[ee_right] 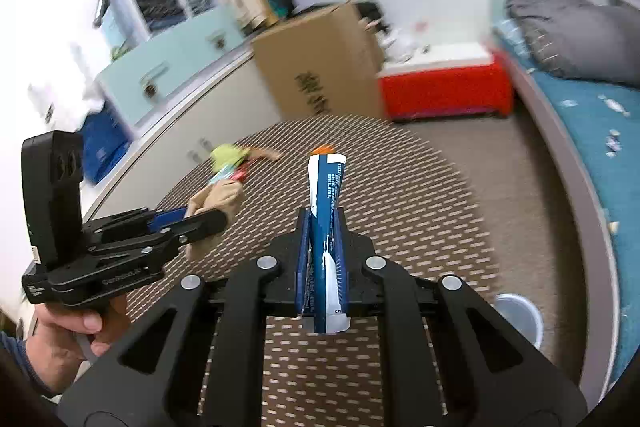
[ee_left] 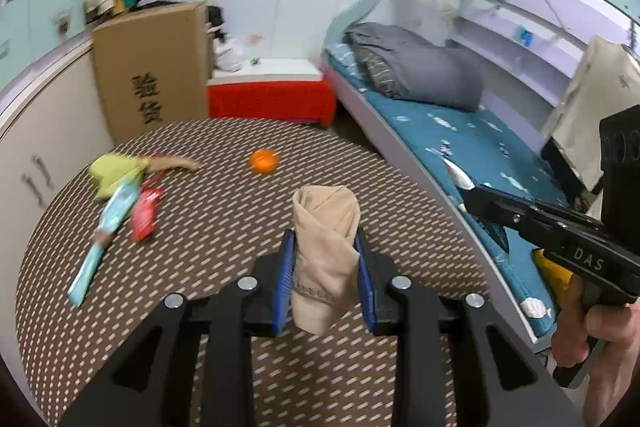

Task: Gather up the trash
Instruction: 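Carry the tube and sock to the wastebasket and open both tools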

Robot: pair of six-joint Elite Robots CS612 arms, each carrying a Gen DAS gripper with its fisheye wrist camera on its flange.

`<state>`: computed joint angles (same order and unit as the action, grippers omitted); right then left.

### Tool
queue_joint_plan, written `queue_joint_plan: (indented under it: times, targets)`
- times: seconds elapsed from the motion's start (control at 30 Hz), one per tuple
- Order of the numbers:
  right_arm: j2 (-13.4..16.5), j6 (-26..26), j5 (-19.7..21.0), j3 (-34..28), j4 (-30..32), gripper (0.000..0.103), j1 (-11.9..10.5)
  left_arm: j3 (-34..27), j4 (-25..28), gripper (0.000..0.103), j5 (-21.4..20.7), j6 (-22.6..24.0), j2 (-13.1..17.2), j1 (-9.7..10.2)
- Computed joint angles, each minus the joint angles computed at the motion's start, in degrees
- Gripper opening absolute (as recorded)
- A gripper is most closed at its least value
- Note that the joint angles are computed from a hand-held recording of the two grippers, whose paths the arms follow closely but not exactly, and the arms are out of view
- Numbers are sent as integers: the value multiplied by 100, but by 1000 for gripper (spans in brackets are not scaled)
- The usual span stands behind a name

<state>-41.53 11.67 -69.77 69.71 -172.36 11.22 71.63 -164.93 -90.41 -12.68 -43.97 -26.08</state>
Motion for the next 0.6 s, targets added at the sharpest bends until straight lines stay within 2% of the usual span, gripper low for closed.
queue_joint_plan:
  times: [0.17,0.33,0.6]
  targets:
    - [-184,384,-418,341,-382,12,-197,-499,150,28,-253,201,225,-162]
    - [-241,826,-801,557,-497,12,-372,-1063,468,28,-528,422,511,-317]
    - [-184,1656,-1128,843,-303,12,-712,-2265,1605,28,-980,481,1184,-517]
